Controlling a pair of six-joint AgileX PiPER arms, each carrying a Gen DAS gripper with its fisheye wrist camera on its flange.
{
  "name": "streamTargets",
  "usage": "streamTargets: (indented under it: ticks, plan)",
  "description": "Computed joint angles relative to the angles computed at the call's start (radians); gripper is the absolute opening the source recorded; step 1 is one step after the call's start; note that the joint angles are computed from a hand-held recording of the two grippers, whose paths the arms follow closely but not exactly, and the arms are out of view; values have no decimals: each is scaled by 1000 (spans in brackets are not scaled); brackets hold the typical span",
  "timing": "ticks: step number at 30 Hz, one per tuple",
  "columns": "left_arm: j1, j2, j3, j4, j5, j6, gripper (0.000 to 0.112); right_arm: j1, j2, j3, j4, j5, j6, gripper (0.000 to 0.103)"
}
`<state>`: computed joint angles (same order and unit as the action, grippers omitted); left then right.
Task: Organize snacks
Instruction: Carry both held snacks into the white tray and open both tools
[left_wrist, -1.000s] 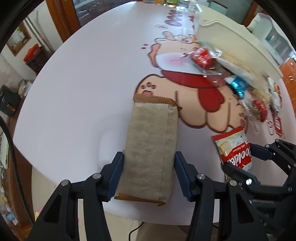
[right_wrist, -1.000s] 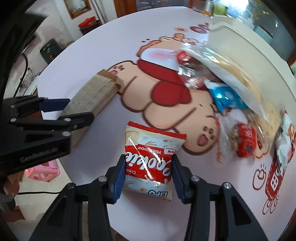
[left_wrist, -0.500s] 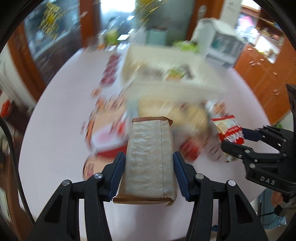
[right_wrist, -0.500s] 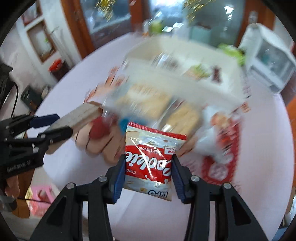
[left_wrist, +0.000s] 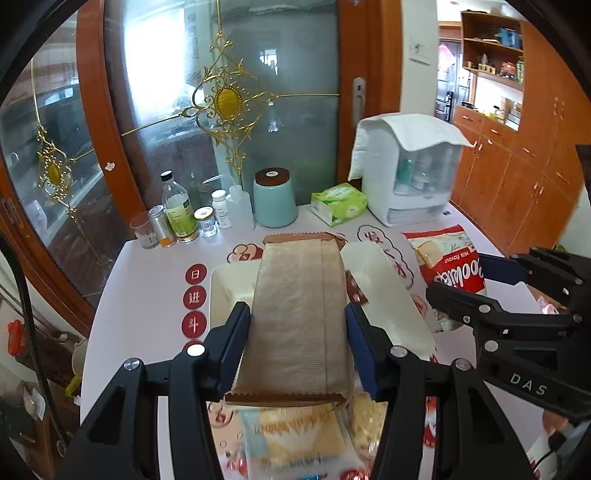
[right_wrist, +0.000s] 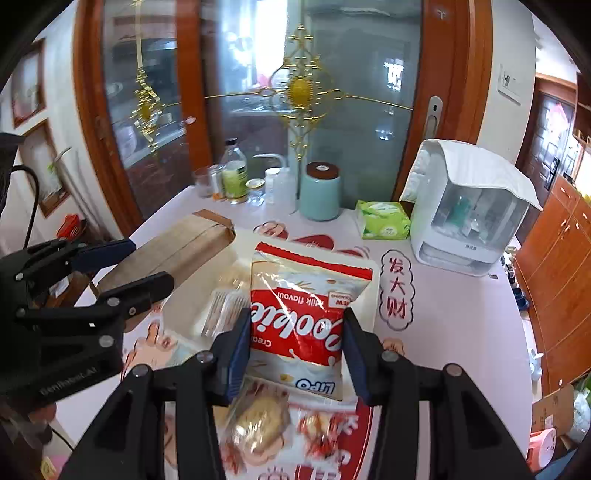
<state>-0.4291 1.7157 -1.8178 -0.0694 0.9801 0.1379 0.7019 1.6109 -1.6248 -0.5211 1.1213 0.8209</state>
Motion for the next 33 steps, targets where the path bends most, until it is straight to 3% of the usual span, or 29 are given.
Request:
streamTargets:
  ticks: [5,14,15,17,19,23,33]
  plan:
    - [2,147,-194,39,65,-35,51,-88,96,-121,16,4,-52,47]
    - [18,208,-220,54,54,-51,52,-143,206,-235,18,24,-86,49]
    - [18,206,-213,60,51,-52,56,-144,213,-239,19,23,-89,50]
    - [15,204,-207,76,52,-65,84,-143,219,-241,23,25,-83,52]
    - [14,182,-167,87,19,-72,91,-149,218,-229,34,13,-74,55]
    - [6,161,-128,114,1,-69,93,-158,203,-193,60,-16,-61,62]
    - [2,108,-56,120,4,-92,94,-142,142,-100,81,-49,-31,62]
